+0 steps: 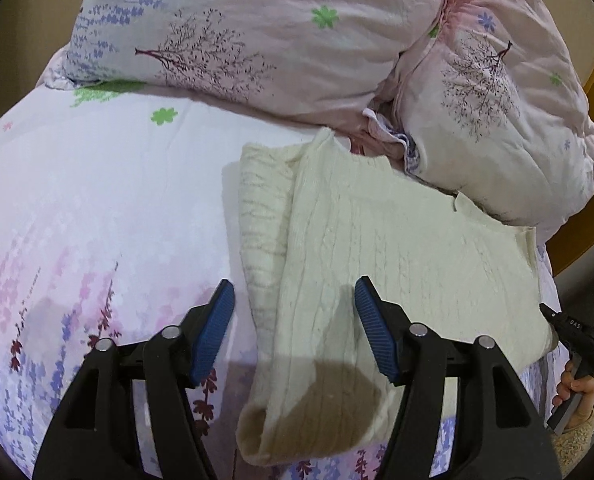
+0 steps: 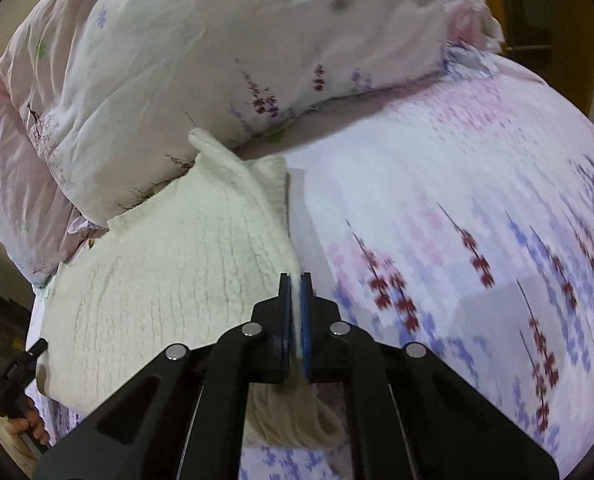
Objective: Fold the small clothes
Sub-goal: 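Open both grippers to release the folded hem and withdraw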
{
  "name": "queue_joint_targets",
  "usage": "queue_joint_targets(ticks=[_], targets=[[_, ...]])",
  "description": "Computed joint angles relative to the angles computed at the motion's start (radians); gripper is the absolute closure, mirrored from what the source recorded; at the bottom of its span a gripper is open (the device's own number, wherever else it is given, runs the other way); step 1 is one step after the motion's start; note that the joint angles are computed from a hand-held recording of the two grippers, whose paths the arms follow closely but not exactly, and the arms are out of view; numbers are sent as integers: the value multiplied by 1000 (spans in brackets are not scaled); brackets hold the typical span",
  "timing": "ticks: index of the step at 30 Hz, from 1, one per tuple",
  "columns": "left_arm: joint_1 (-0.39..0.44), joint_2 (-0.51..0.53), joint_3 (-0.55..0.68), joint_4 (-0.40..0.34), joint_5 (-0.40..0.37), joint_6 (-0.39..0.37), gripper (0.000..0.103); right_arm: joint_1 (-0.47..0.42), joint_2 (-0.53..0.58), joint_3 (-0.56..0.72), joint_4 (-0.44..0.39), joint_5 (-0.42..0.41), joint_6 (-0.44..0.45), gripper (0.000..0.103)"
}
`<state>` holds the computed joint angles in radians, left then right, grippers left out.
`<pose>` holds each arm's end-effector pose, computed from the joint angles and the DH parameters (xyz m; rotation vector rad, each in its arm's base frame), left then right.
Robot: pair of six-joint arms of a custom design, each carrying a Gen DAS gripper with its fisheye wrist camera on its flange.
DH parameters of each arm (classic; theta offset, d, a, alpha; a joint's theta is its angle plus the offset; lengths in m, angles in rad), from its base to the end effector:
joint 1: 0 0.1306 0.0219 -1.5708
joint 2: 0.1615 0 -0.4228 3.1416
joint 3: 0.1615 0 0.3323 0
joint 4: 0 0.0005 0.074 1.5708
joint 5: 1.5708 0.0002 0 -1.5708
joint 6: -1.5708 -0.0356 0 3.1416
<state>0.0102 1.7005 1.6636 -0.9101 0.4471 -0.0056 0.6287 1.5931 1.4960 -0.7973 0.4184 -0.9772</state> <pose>0.5373 -0.0104 0.4371 0.1749 2.4629 -0.5536 0.4103 0.2798 0.4309 0.5856 2.3050 0.2503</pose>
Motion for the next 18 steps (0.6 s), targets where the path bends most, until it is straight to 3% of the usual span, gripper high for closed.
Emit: queue_joint_targets(ticks=[1,3,8,9,11,12,13,15,18], targets=[[0,-8,-12,4,10,2,55,6,-5,-5,0,8,-4,99],[5,-20,-32,8,41,6,61,22,-12,-3,-10,41,-1,99],[15,-28,-41,9,56,11,61,6,30,59,-92,12,27,96],[21,-30,-43,14,60,24,59,6,34,66,-102,17,26,90],[31,-34,-44,31,68,55,42,21,43,101,-127,72,33,81],[33,-34,-43,43,72,72,33,32,44,114,-121,101,50,69],[39,-34,-40,57,81,93,30,46,48,132,-113,131,75,63],[46,-21,-17,50,108,116,28,68,69,175,-88,146,144,63],[51,8,22,27,150,157,26,96,138,265,-51,75,270,63]])
